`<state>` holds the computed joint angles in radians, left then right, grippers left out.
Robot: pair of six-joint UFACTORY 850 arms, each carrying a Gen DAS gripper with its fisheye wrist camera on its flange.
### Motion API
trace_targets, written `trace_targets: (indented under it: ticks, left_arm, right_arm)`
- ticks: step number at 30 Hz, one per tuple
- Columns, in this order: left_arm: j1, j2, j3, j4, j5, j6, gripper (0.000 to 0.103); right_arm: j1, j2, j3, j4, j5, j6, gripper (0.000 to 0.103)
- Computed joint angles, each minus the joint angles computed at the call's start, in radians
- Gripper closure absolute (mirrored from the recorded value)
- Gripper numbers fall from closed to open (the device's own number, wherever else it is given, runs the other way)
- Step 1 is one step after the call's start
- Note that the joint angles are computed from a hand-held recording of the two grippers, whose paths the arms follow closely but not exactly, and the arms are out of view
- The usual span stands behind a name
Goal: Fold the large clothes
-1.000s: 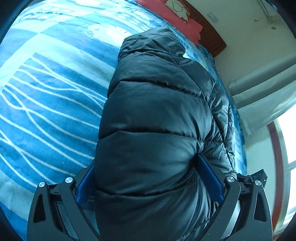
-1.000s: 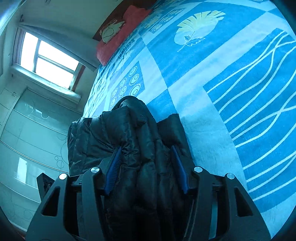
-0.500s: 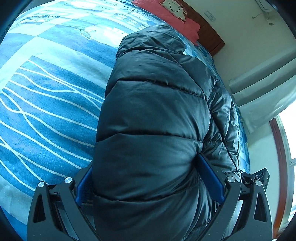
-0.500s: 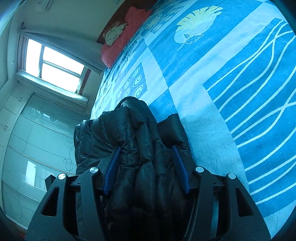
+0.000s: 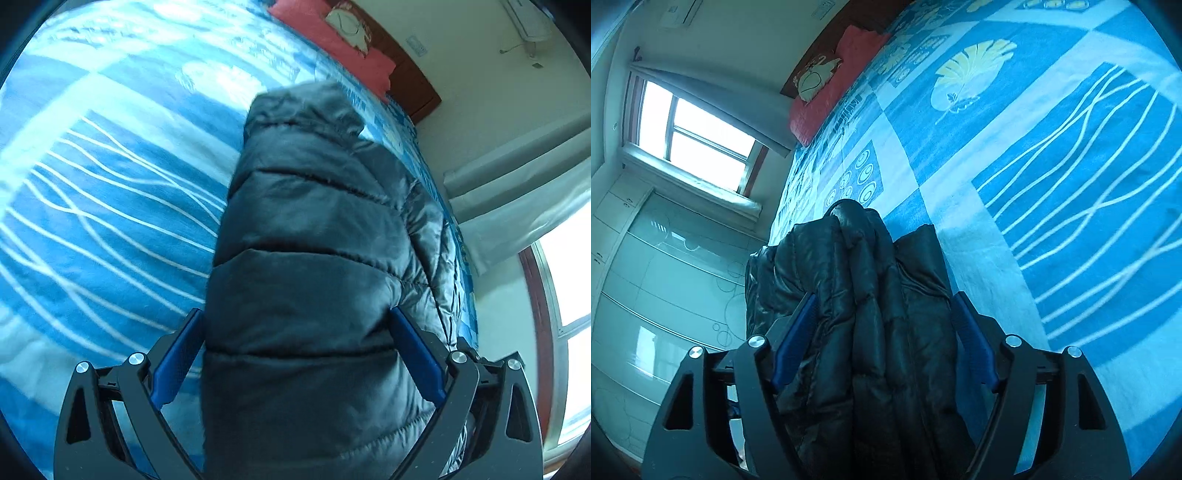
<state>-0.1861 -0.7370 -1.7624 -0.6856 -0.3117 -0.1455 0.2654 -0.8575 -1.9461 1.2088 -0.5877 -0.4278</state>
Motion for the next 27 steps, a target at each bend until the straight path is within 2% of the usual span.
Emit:
trace_targets:
  ticks: [1,6,8,11,14,20,23,27]
  left_arm:
    - [-0.004,0.016,0.018,0.06,0.012,-0.052,0.006]
    - [-0.044,0.116,0.122,0.58,0.042,-0.532,0.006]
    - [-0.062,0.167,0.175,0.789,0.031,-0.723,0.006]
    - [-0.109,0.233,0.236,1.103,-0.035,-1.004,0.006]
    - [-0.172,0.282,0.283,1.383,-0.127,-1.233,0.006]
    - [-0.275,0.358,0.341,1.587,-0.267,-1.407,0.006]
    - [-0.306,0.39,0.375,1.616,-0.283,-1.462,0.006]
    - [-0.356,0.421,0.408,1.68,-0.337,-1.541,0.006]
  right_arm:
    - [0.0,0.0,0.0,0.0,0.0,0.0,0.029]
    - [0.016,0.119,0.12,-0.154,0.095,0.074,0.028]
    - [0.029,0.165,0.165,-0.244,0.139,0.13,0.023]
    - [0.06,0.249,0.245,-0.443,0.208,0.251,0.022]
    - [0.1,0.326,0.317,-0.72,0.254,0.46,0.02]
    - [0.185,0.47,0.461,-1.287,0.311,0.915,0.014]
    - [0.23,0.537,0.53,-1.566,0.31,1.136,0.011]
    - [0.277,0.611,0.605,-1.843,0.303,1.353,0.01]
